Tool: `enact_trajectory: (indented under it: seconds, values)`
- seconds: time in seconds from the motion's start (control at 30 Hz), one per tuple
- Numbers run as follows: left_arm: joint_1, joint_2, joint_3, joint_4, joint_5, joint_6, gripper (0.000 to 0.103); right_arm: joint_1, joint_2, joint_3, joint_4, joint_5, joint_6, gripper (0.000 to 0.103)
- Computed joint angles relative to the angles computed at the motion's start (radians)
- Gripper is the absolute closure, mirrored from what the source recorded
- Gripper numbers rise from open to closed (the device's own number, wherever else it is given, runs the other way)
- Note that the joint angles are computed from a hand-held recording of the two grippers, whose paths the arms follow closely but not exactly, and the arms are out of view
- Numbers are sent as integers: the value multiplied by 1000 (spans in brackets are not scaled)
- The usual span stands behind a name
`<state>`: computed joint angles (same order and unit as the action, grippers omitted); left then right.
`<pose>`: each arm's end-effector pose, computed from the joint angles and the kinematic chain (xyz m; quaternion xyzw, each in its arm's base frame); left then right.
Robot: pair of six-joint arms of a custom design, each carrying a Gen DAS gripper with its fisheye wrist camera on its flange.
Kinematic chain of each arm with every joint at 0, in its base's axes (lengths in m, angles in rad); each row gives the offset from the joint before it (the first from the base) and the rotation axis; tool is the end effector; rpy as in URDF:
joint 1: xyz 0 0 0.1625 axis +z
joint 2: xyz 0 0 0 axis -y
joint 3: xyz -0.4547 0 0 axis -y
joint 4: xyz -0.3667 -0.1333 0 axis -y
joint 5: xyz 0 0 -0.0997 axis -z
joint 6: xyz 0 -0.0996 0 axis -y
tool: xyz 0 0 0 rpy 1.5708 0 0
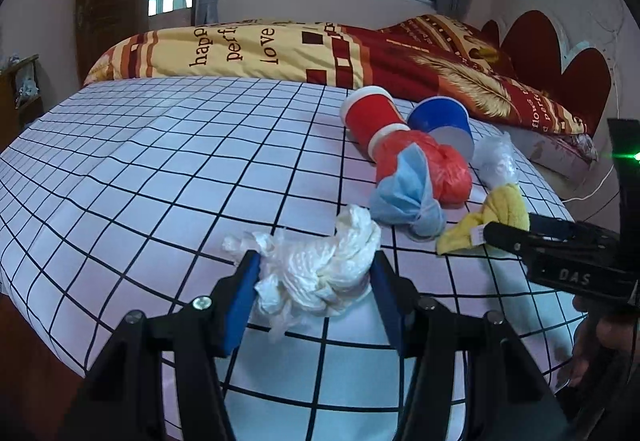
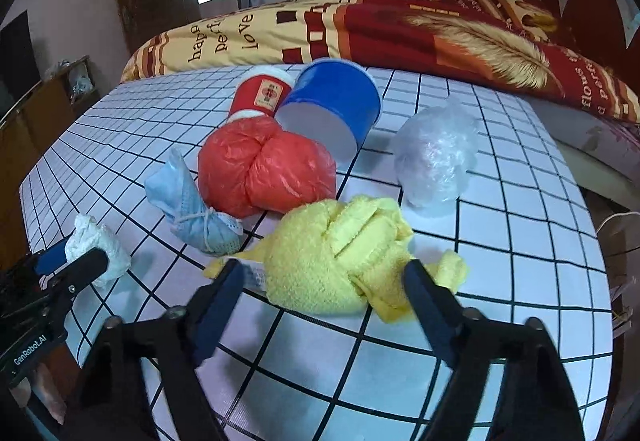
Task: Collect trash
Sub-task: 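Grasp the white plastic bag with left gripper while right gripper grasps the yellow towel, then carry the white bag with left gripper while right gripper carries the yellow towel over the bin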
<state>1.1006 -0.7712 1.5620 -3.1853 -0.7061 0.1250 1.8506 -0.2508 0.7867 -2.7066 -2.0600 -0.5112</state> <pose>-0.1303 -0.7180 0.2480 0.0836 0.8447 -0.4240 0.3158 0.3283 -0.8293 0.0718 0.2911 -0.8829 0.2581 0.2629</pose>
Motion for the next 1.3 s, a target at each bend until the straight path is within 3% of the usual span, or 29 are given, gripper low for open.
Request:
enact_trajectory:
  seconds: [0.23,0.4,0.5,0.57,0.6,0.63,0.87,0.93,1.0,1.07,1.1,1.17,1.3]
  values:
    - [-4,5,-3,-21,-11,23,46,-16,-41,66,-22,54,5,50]
    - [-10,11,-4,-20,-25,50,45,-25,-88,154,-85,96,-16,52]
    - [-12,9,-2,7,-30,49,31,-31,-119,207,-124,121,-26,52]
    - [-18,16,2,-15,-4,70,23,-28,-117,206,-134,93,-35,37]
    - [-20,16,6,-25,1,75,22,-26,-117,213,-159,79,-46,22]
    - [-19,15,10,-26,3,72,22,-28,-121,224,-181,82,-55,19]
    - [-5,6,20,-8,-26,21,23,-36,-107,179,-102,99,-36,20]
    - [3,6,9,22,-49,-1,33,-38,-97,151,-46,109,-29,41]
    - [9,9,-4,44,-69,-10,37,-41,-94,136,1,125,-18,55]
    - [14,4,-11,71,-103,-21,52,-40,-99,149,-7,134,-31,64]
    - [13,2,-9,79,-114,-25,54,-41,-109,167,-17,147,-33,68]
    - [6,-1,-2,69,-119,-11,60,-47,-137,217,-61,166,-30,69]
    - [-17,-3,29,21,-111,24,60,-55,-202,329,-161,181,-25,70]
